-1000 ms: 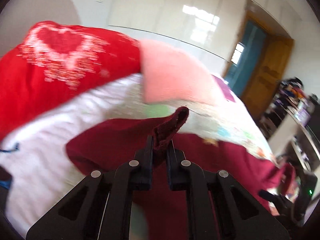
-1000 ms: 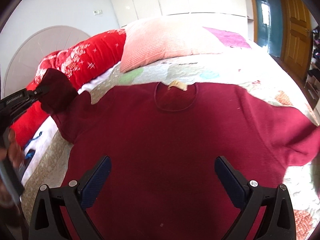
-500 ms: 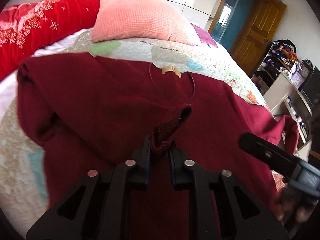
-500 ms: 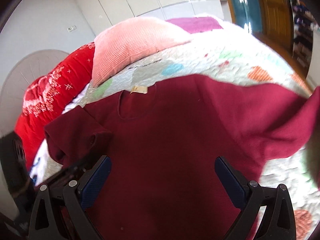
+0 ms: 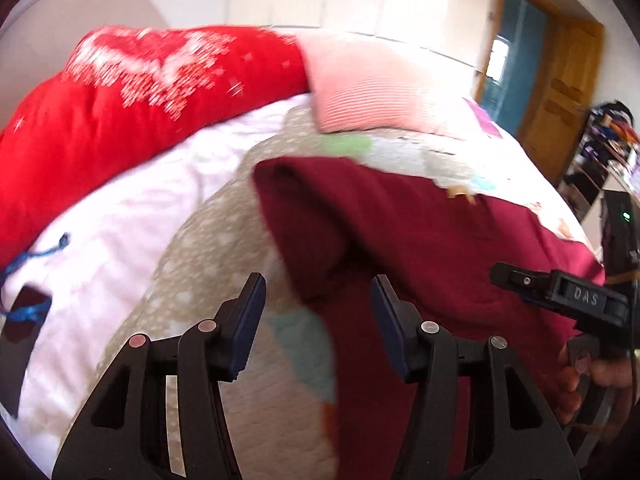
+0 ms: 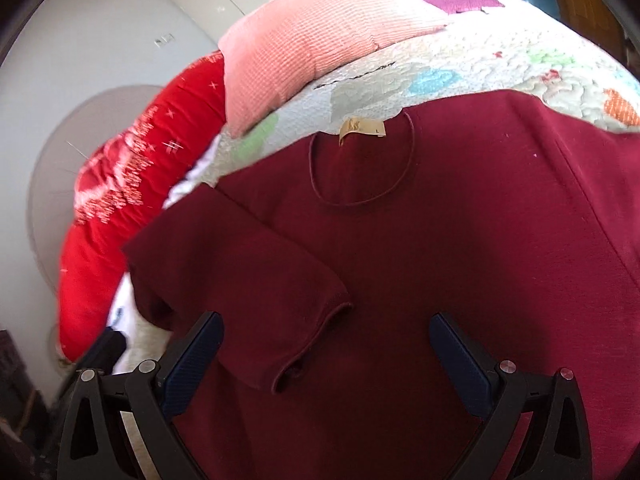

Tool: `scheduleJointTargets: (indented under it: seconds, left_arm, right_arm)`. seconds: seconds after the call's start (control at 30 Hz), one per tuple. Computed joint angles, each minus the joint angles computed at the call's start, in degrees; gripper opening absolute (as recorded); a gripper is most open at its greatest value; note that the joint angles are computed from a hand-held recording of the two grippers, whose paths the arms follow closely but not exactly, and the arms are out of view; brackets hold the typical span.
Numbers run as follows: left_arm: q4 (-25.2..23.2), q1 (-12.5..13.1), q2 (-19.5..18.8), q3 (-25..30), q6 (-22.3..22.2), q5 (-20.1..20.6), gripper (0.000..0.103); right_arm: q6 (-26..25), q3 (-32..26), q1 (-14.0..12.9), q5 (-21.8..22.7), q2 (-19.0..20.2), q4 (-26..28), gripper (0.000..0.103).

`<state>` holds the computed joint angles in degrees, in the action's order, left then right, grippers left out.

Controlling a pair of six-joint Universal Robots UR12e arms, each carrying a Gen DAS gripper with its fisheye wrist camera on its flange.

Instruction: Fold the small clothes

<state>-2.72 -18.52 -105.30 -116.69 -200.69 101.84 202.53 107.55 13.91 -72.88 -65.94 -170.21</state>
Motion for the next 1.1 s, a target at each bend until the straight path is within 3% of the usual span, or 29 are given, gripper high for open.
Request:
scheduleJointTargets:
  seconds: [0.03, 0.07, 0.1, 0.2, 0.23, 0.27, 0.3, 0.37, 0.43, 0.63, 0.83, 0.93, 1.0, 1.07, 1.1]
  left_arm:
    - [-0.2, 0.2, 0.0, -0.2, -0.5, 0.1, 0.054]
    - [-0.4, 0.3, -0.2, -0.2, -1.0, 0.3, 0.054]
    - [-0.6, 0.3, -0.5, -0.1, -1.1, 0.7, 0.054]
    - [-3.1, -0.2, -1.8, 1.3, -1.3, 2.9, 0.054]
    - [-4.0, -0.4, -2.4, 2.0, -1.4, 3.7, 0.054]
    - [-4.8, -0.6, -2.9, 2.6, -1.4, 4.4, 0.054]
    - [-5.6, -0.8, -3.1, 2.9, -1.5, 4.9, 0.054]
    - [-7.2, -1.0, -3.8, 4.0, -1.6, 6.0, 0.054]
    - [-7.7, -0.6, -4.0, 4.2, -2.1, 5.8, 0.054]
    - [-1.2, 0.3, -1.9, 0.4, -3.3, 1.7, 0.054]
    - [1.9, 0.4, -0.6, -0.4, -4.1, 1.1, 0.054]
    - [0.9, -0.2, -1.1, 1.1, -2.7, 1.0, 0.054]
    - [-0.4, -0.6, -1.9, 2.2, -1.5, 1.1, 0.054]
    - [-3.0, -0.9, -3.0, 3.5, -0.3, 1.8, 0.054]
    - [-5.5, -1.2, -3.5, 4.2, -0.2, 3.1, 0.054]
  right_arm:
    - [-1.0, -0.3, 0.6, -1.5, 0.3, -0.7, 0.099]
    - [-2.1, -0.7, 1.0, -2.1, 0.8, -0.9, 0.086]
    - [-4.6, -1.5, 1.8, -3.5, 1.2, -0.1, 0.062]
    - [-11.5, -3.3, 4.1, -10.2, 2.0, 1.2, 0.029]
    - [-12.2, -3.4, 4.0, -10.2, 1.9, 1.1, 0.024]
    - [-12.3, -3.1, 3.7, -10.1, 1.5, 0.8, 0.007]
    - [-11.8, -2.3, 2.7, -7.9, 0.6, -1.1, 0.005]
    - [-10.8, -0.9, 1.5, -6.3, -1.1, -4.8, 0.005]
    - [-12.4, 0.4, 0.8, -8.3, -3.1, -8.9, 0.005]
    - [-17.6, 3.5, -0.6, -19.9, -6.6, -14.1, 0.005]
    - [-17.3, 3.2, -2.7, -25.2, -4.9, -2.6, 0.005]
    - [-16.9, 2.7, -3.6, -24.4, -4.5, 3.5, 0.009]
    - [-16.4, 3.6, -3.8, -24.9, -5.0, 1.7, 0.023]
    - [-15.3, 4.5, -3.5, -25.5, -5.6, -2.7, 0.059]
    - [-14.9, 4.7, -3.3, -25.1, -5.7, -4.9, 0.066]
